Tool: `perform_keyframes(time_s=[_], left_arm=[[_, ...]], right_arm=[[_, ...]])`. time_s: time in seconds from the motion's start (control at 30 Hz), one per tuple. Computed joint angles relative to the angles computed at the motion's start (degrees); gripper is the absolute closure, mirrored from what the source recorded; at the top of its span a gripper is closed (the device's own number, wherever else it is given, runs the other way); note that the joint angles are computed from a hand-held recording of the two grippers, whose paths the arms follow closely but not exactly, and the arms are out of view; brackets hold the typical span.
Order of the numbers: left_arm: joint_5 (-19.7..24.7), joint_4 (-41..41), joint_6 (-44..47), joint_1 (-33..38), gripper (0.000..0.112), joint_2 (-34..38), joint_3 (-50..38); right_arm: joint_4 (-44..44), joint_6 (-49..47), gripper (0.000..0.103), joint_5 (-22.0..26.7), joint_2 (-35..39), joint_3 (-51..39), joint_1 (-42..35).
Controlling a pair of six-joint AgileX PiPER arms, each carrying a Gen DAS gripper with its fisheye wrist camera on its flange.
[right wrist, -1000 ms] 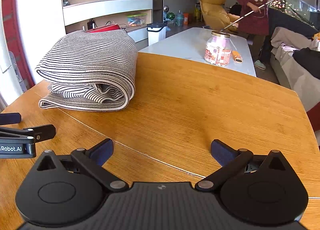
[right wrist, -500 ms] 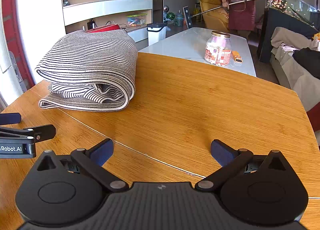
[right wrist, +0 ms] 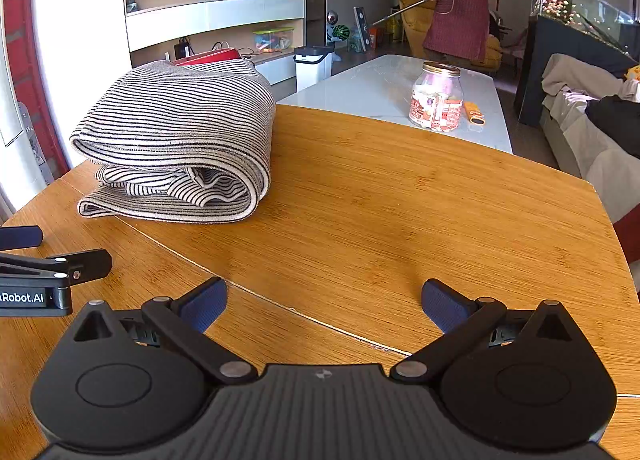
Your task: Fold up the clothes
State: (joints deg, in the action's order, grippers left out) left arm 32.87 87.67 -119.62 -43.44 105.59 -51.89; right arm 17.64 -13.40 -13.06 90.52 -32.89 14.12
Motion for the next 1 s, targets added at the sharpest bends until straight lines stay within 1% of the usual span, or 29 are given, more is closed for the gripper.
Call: perform_keyframes(time_s=[1.0], left_arm=[[-0.04,0.11,-0.09,0.01,0.009,-0.01,0.06]], right_arm=[[1.01,-0.8,0.0,-0.05,0.07,-0.08,0.28]])
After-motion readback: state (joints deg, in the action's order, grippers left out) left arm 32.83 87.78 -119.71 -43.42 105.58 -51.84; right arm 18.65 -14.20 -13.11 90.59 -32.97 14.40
